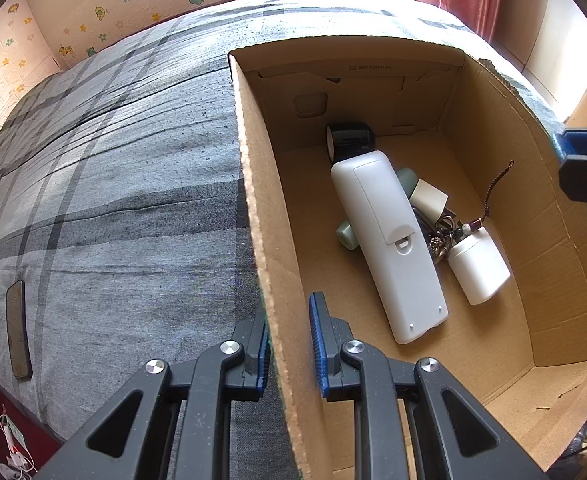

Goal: Organize rigid objects
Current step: 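Carry the blue key fob into the box and lower it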

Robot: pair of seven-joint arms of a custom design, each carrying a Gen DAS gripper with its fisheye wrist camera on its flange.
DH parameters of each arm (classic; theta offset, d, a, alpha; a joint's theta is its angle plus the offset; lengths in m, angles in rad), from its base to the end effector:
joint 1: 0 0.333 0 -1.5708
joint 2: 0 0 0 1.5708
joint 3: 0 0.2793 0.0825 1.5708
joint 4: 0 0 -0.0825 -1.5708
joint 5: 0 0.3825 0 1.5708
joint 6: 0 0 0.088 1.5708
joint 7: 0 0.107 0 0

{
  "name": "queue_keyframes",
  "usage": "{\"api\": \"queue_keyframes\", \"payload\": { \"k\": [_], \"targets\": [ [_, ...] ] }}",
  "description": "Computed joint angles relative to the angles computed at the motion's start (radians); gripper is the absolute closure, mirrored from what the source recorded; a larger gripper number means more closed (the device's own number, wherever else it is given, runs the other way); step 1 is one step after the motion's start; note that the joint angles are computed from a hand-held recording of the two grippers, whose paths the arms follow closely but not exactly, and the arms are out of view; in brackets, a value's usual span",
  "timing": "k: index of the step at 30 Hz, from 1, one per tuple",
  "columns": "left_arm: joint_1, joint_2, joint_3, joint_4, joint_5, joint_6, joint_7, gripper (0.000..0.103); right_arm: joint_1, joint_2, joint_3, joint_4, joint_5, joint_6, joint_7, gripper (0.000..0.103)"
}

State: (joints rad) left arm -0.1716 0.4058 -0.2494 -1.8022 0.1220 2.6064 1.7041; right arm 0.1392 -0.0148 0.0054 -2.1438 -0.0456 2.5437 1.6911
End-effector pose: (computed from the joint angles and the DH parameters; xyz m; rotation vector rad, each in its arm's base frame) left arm 0.6114 -0.2617 0.3389 -1.3270 2.5354 -0.4883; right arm 0.5641 0.0827 0.4184 -2.0392 1.9269 -0.3961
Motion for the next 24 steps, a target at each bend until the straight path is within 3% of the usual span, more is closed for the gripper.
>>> {"api": "queue_keyframes", "payload": {
  "k": [14, 24],
  "targets": [
    [0.002, -0.001, -0.002, -0.001, -0.004, 0.000, 0.002, 0.083, 0.040, 0.203, -0.023, 0.149, -0.006, -0.035, 0.051, 0.067],
    [0.003, -0.002, -0.002, -0.001, -0.006, 0.000, 0.005, 0.083, 0.052, 0.273, -0.037, 0.193, 0.028, -0.045, 0.055, 0.067]
  ]
}}
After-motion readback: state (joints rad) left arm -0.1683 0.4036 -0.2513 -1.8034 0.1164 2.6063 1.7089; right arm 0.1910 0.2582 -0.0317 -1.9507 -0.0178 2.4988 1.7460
